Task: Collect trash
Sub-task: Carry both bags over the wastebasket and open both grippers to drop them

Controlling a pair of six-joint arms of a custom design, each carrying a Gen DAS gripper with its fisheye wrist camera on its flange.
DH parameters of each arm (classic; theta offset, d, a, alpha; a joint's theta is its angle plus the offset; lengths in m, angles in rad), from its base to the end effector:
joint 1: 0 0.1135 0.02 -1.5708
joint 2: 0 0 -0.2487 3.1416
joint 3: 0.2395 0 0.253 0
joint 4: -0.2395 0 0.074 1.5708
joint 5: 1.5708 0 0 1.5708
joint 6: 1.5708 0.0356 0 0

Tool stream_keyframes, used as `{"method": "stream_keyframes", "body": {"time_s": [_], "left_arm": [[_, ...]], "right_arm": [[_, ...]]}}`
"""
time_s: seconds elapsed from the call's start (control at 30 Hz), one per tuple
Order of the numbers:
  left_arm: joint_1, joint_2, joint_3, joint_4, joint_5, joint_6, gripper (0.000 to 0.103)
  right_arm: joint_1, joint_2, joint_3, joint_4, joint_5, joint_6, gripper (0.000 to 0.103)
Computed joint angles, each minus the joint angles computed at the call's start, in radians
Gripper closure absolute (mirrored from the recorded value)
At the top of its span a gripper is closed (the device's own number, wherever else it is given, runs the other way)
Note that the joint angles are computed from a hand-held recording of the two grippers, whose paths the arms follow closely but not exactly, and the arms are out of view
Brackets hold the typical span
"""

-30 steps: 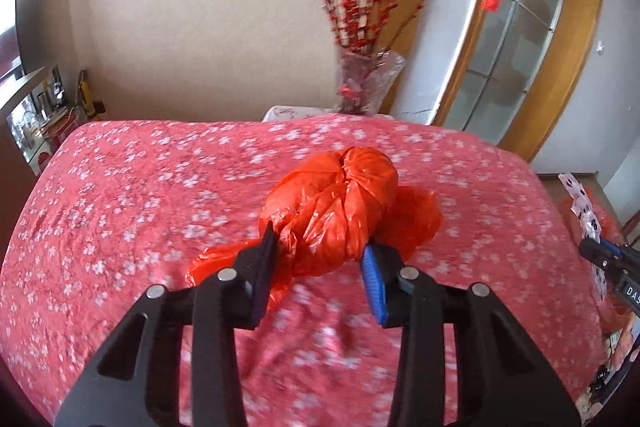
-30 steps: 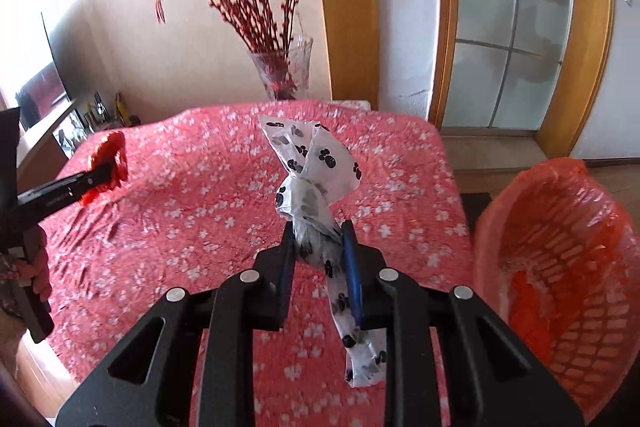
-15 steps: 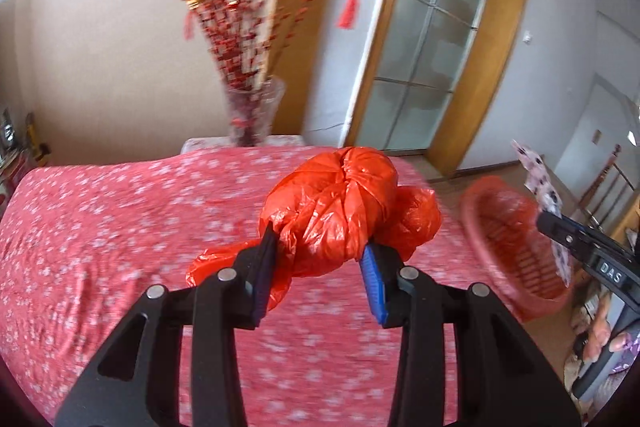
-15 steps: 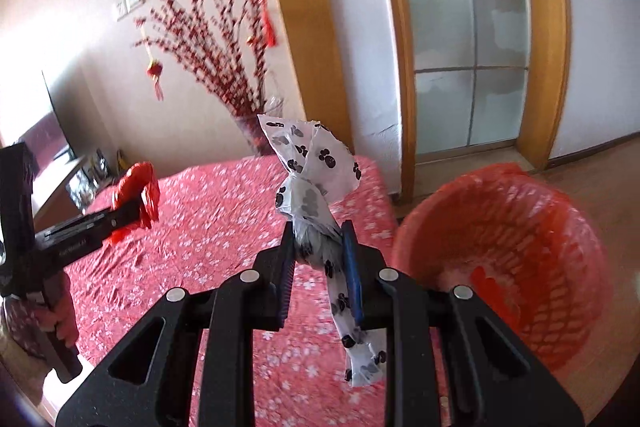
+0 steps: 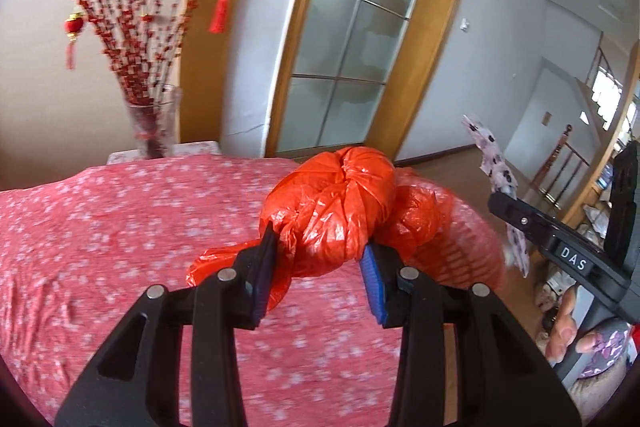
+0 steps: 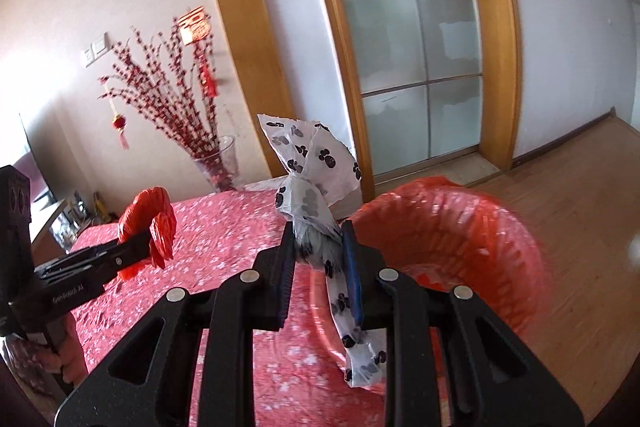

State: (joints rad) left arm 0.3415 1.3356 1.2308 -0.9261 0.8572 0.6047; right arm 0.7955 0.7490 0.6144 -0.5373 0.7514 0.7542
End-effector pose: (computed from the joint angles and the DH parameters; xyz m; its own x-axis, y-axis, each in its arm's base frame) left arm 0.2566 0.0626 0.3059 -0.5813 0.1883 -0.7916 0.5804 0.7778 -0.2412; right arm 0.1348 0.1028 0.2471 -0.4188 0.2875 -0.8614 0.1905 0.9553 0.2262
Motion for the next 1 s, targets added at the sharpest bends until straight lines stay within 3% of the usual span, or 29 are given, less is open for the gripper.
{"method": "stream_keyframes", "body": {"time_s": [0.47,1.0], "left_arm": [[-0.276,-0.091,-0.116,0.142,-0.068,-0.216,0.064],[-0.530,-0.046,-0.178,0.314,-0.186,-0.430,0.063]], "right_arm": [[-0.142,-0.276,-0.093,-0.124,-0.040,0.006,0.080],[-0.533,-0.431,-0.157,-0.068,-0.335,-0.120,0.080]]}}
